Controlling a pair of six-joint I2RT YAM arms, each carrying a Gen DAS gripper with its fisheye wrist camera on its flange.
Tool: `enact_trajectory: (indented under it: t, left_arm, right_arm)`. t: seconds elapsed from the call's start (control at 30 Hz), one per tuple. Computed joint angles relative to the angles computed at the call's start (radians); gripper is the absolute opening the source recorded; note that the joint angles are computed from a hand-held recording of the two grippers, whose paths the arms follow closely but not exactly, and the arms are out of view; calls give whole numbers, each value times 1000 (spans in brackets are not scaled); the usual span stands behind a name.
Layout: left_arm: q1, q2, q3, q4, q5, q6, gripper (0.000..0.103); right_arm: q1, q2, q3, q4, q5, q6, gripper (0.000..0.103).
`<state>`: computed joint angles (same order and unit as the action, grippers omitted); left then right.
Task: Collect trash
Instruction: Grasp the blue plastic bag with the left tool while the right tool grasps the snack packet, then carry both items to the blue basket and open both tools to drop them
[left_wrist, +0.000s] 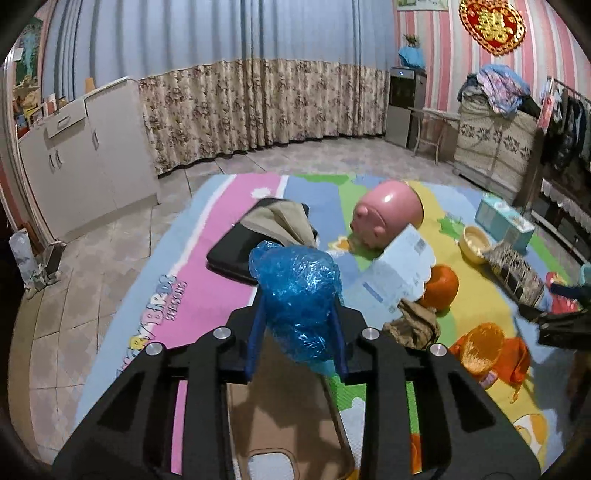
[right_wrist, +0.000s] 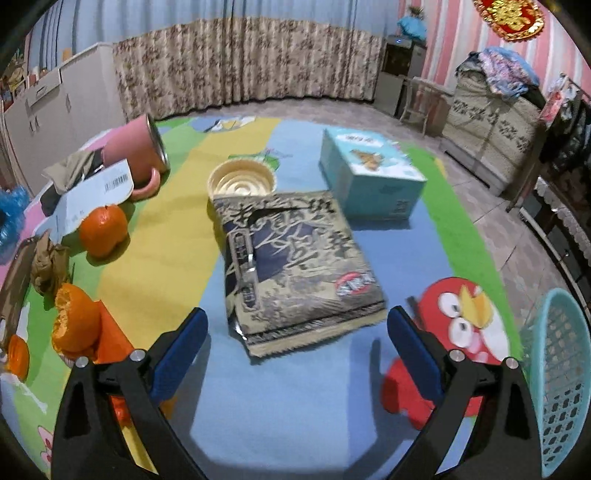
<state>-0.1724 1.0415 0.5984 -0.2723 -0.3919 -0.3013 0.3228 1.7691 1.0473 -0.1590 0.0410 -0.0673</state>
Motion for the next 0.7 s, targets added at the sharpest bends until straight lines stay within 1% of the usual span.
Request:
enact_trajectory:
  t: [0.03, 0.1, 0.13, 0.17, 0.2, 0.23, 0.27, 0.3, 0.37, 0.43, 0.47, 0.6, 0.7]
  left_arm:
    - [2, -11, 4, -7, 5, -1, 29]
    - [-4, -23, 12, -12, 1, 2, 29]
    - [-9, -22, 16, -11, -6, 3, 29]
    - [-22, -17, 22, -11, -21, 0, 29]
    - [-28, -11, 26, -10, -28, -1, 29]
    - [-36, -3, 32, -10, -34, -6, 29]
    - [-49, 3, 40, -12, -40, -14, 29]
    - [-60, 7, 44, -12, -48, -20, 29]
    - [-90, 16, 59, -20, -74, -31, 29]
    - [-137, 30, 89, -37, -115, -47, 29]
    - [-162, 35, 102, -44, -134, -52, 29]
    - [-244, 66, 160, -63, -176, -76, 29]
    - [-317, 120, 216, -64, -211, -107, 29]
  right_arm:
    - [3, 21, 23, -22, -6, -5, 80]
    - [2, 29, 33, -31, -25, -7, 73]
    - [-3, 29, 37, -36, -48, -9, 67]
    - [-10, 24, 38, -41, -74, -13, 50]
    - [-13, 18, 35, -38, -85, -18, 45]
    - [-18, 8, 30, -36, -112, -27, 36]
    - [-22, 2, 27, -36, -127, -32, 19]
    - [-24, -5, 23, -35, -132, -36, 16]
    - [-33, -38, -6, -13, -140, -50, 13]
    - [-51, -82, -29, -6, -156, -64, 10]
    - [-64, -100, -39, -2, -166, -67, 6]
    - [-147, -212, -87, -15, -230, -77, 5]
    - [-247, -300, -115, -45, -296, -89, 4]
